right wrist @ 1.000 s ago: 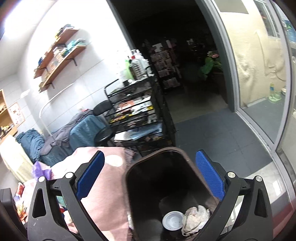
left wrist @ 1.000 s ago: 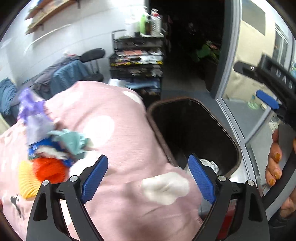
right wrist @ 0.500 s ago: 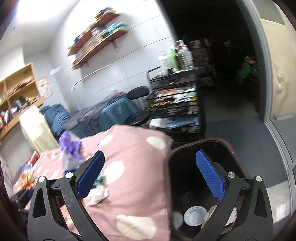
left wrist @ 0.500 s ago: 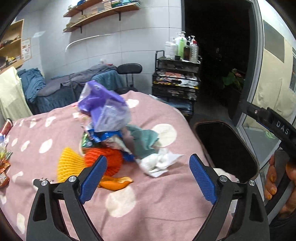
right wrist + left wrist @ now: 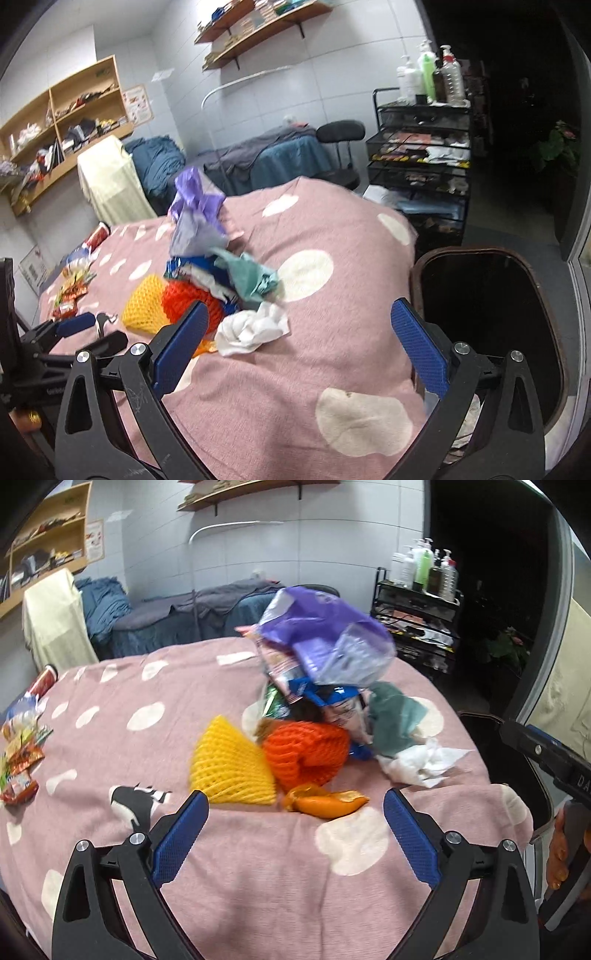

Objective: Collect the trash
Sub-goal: 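Grasp the white tissue with the right gripper while the left grasps the yellow foam net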

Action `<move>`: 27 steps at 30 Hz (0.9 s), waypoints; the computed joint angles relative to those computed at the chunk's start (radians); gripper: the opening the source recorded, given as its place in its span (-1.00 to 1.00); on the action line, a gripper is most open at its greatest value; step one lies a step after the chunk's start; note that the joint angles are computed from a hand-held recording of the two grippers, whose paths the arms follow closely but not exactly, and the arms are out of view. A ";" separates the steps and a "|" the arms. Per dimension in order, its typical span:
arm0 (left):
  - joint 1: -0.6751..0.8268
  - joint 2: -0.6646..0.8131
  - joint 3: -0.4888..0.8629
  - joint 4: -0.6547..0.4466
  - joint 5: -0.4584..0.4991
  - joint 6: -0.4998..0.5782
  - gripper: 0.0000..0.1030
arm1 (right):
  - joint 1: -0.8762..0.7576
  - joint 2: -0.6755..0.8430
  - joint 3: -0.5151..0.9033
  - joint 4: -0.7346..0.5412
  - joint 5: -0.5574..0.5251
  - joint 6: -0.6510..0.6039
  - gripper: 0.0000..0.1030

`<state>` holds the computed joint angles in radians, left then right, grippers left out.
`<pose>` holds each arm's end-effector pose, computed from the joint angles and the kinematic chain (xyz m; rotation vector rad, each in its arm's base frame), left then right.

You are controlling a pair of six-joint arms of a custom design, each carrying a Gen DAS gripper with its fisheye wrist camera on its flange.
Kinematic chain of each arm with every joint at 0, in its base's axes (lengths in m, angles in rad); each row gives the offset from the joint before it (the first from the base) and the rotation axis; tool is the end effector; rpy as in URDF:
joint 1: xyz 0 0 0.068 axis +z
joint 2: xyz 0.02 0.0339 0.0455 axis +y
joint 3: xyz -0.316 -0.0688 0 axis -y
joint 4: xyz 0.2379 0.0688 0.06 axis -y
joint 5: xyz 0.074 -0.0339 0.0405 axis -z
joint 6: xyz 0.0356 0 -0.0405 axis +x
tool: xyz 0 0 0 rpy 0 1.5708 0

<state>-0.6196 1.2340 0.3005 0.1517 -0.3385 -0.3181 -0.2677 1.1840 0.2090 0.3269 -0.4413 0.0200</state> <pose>0.1548 -0.0959 0.1804 0.1831 2.2918 -0.0818 0.1666 -0.0299 0.1788 0.0711 2.1675 0.3474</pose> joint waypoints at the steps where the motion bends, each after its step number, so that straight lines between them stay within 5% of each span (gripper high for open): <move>1: 0.027 0.001 -0.004 0.003 0.017 0.012 0.84 | 0.023 0.027 0.004 0.005 0.004 -0.007 0.89; 9: 0.198 0.090 -0.022 0.063 0.145 0.047 0.82 | 0.237 0.234 0.077 0.005 0.146 -0.066 0.88; 16: 0.262 0.143 -0.010 0.058 0.154 0.057 0.73 | 0.277 0.356 0.145 -0.015 0.168 -0.068 0.51; 23: 0.311 0.168 -0.003 0.069 0.185 0.054 0.72 | 0.241 0.368 0.139 0.004 0.120 -0.090 -0.43; 27: 0.329 0.192 0.017 0.067 0.187 0.061 0.65 | 0.221 0.363 0.121 0.018 0.078 -0.101 -0.65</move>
